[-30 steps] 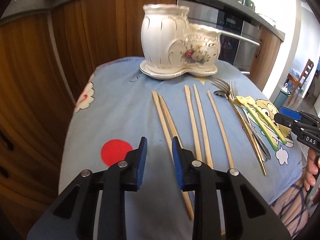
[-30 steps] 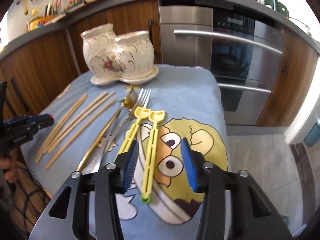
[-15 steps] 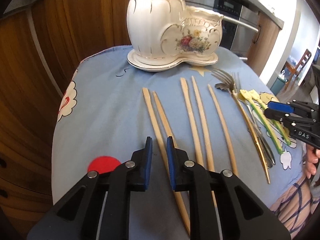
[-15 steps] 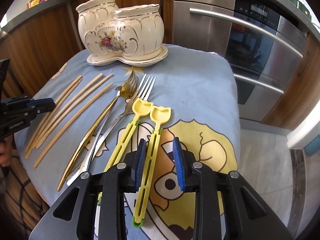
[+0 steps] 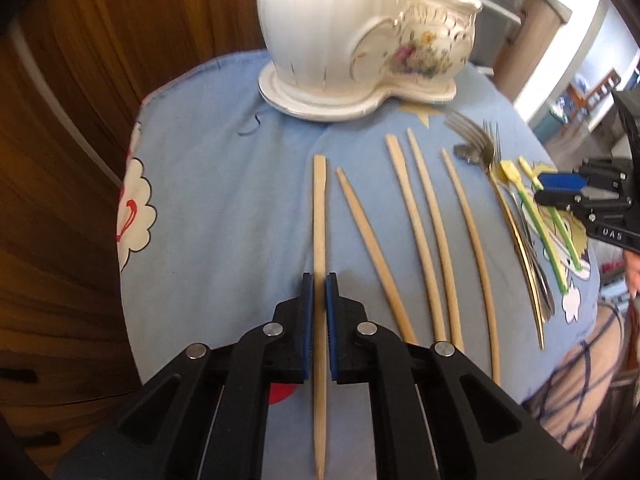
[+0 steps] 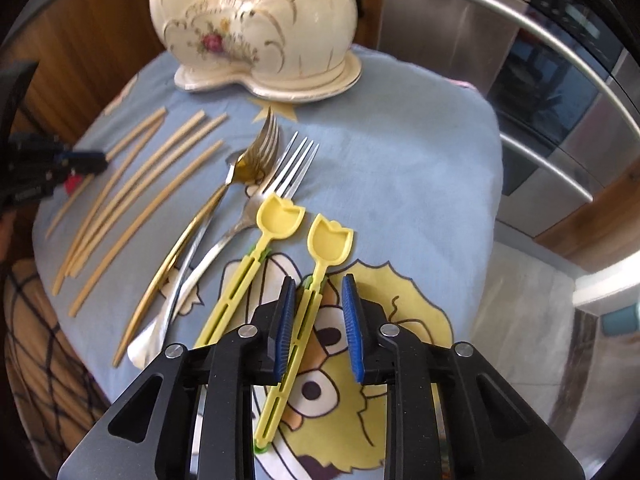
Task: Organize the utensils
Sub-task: 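Grasp a wooden chopstick with the left tool while the right tool grasps a yellow utensil, then lift the chopstick with the left tool while the right tool lifts the yellow utensil toward the pot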
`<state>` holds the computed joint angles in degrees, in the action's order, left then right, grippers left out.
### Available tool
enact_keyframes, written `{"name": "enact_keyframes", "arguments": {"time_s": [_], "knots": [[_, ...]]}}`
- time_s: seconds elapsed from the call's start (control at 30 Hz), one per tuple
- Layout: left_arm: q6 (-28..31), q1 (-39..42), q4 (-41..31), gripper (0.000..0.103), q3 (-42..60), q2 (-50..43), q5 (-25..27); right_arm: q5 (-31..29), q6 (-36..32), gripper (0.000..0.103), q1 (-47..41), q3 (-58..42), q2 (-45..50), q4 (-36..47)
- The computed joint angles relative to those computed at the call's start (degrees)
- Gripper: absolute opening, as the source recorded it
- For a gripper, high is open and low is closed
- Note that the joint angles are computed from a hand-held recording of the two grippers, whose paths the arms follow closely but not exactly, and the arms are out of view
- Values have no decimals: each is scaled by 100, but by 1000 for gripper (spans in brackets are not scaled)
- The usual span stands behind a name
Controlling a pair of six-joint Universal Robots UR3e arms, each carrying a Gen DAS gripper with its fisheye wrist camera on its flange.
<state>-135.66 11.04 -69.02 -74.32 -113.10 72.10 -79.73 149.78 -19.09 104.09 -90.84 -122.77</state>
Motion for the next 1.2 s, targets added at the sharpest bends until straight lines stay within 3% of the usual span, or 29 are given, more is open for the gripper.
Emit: {"name": "enact_keyframes", "arguments": {"time_s": [0.23, 0.37, 0.43, 0.7, 0.83, 1.07, 1.2], "knots": [[349, -540, -1288, 7, 1794, -883, 928, -385, -94, 25, 189, -1026, 489, 1202], [445, -653, -1296, 7, 1907, -953, 1086, -397, -147, 10, 245, -1235, 631, 1354], [468, -591, -979, 6, 1540, -784, 959, -337, -126, 10, 238, -1182, 613, 1272], [388, 317, 224, 6, -292, 398, -410, 364, -50, 10, -268, -871, 245, 947], [149, 931, 781, 6, -953, 912, -1736, 1172, 83, 10, -652, -502, -209, 461], [-1182, 1307, 2696, 6, -1666, 1114, -3072, 2500, 886, 10, -1128, 258, -485, -1255], [-2207, 1262, 3974, 6, -1540, 819, -3500, 3178, 2025, 10, -1241, 695, -320, -3063]]}}
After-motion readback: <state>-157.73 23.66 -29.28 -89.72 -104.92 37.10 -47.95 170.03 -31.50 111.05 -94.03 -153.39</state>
